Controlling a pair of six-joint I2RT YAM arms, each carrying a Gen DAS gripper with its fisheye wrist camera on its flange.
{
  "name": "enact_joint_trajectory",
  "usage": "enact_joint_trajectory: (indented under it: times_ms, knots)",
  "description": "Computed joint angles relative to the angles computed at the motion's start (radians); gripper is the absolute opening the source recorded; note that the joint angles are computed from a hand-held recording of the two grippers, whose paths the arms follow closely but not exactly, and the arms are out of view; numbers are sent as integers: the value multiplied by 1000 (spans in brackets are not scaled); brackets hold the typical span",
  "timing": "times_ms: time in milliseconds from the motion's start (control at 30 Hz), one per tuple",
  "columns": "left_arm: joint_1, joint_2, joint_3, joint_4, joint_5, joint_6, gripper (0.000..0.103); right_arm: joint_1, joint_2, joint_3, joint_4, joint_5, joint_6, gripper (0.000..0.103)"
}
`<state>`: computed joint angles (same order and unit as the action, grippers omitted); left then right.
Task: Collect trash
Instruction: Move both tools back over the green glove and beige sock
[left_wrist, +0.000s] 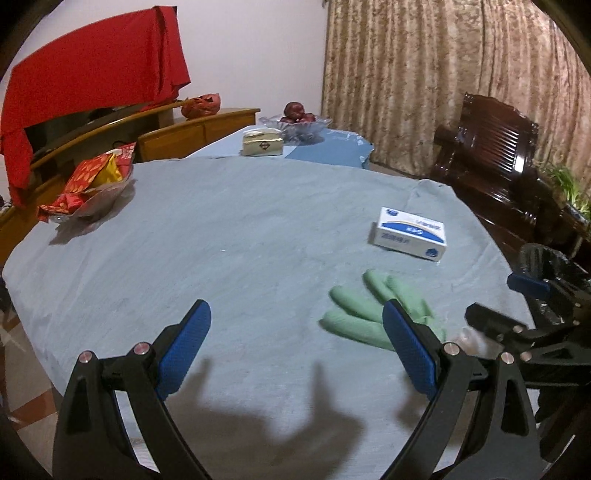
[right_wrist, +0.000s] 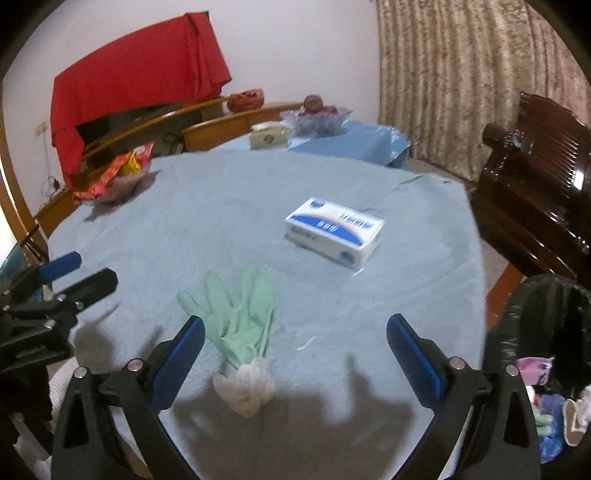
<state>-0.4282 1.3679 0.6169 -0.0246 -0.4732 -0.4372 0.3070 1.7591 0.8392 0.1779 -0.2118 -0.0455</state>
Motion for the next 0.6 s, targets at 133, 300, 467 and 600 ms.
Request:
enact_joint_trajectory:
  times_ms: [133, 300, 467, 600]
  knots:
    - [29, 6, -13, 15, 11, 8, 91, 30, 57, 30, -3, 0, 2, 97]
    - [61, 27, -20, 31, 29, 11, 91, 45, 112, 77, -30, -9, -5, 96]
    - [79, 50, -21, 49, 46, 13, 91, 56, 164, 136, -82, -26, -22, 87]
    - [86, 65, -20, 58, 54, 10, 91, 69, 195, 164, -115, -33, -43, 84]
